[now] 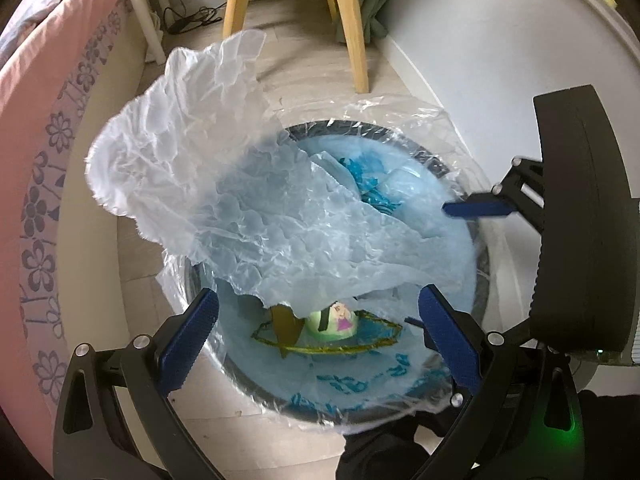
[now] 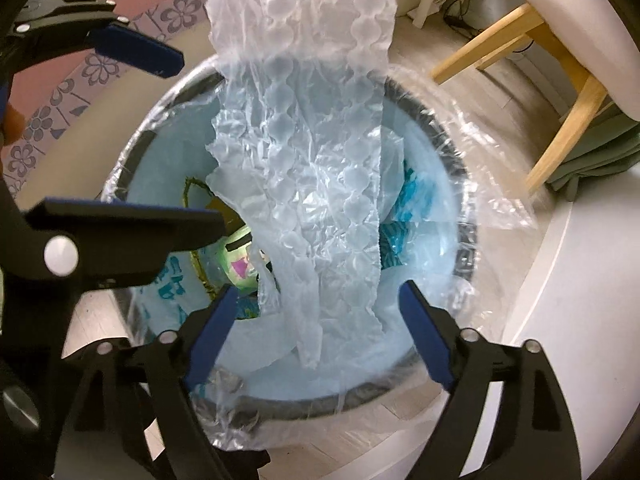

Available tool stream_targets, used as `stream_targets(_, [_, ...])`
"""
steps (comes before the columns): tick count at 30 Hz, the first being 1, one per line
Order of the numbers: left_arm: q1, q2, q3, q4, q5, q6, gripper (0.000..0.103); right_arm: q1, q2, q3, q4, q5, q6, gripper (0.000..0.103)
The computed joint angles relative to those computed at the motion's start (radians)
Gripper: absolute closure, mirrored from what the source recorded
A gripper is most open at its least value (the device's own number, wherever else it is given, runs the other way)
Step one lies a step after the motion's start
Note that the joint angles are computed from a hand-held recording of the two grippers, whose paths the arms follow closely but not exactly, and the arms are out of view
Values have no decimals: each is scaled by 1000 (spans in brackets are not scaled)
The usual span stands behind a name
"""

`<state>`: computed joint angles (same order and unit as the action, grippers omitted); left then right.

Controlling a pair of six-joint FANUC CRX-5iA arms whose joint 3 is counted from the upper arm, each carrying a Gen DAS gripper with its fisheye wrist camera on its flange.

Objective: Collect trash
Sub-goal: 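Raise both tools from the bin back toward the desk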

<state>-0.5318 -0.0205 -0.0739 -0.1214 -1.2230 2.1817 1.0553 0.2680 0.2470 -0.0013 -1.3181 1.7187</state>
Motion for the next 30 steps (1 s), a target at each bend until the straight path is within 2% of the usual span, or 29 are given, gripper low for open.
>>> stream_targets(2, [-11,-2,13,-5,-16,11,6,11,-24,-29,27,33,-11,7])
stream_targets(6, [-21,-9,43,0,-57,28,6,15,-66,-61,62,59,-34,7])
stream_targets(9, [-29,-11,87,3,-100,30,6,10,-71,-30,81,34,-53,7])
stream_targets(13, [-37,6,203,-5,-190,7,6,1,-65,60,99,-36,-83,7])
stream_targets(16, [-36,32,322,-17,-261,-19,6,-13,-64,131,103,-93,-102,7])
stream_targets(19, [-37,69,445,-39,-322,-50,6,-44,-40,269,71,-199,-168,7])
stream_targets(21, [-39,101,540,-49,-362,-73,6,-50,-37,325,85,-233,-211,7])
stream_targets(30, [-82,334,1089,-63,-560,-236,6,-48,-24,559,232,-375,-360,7])
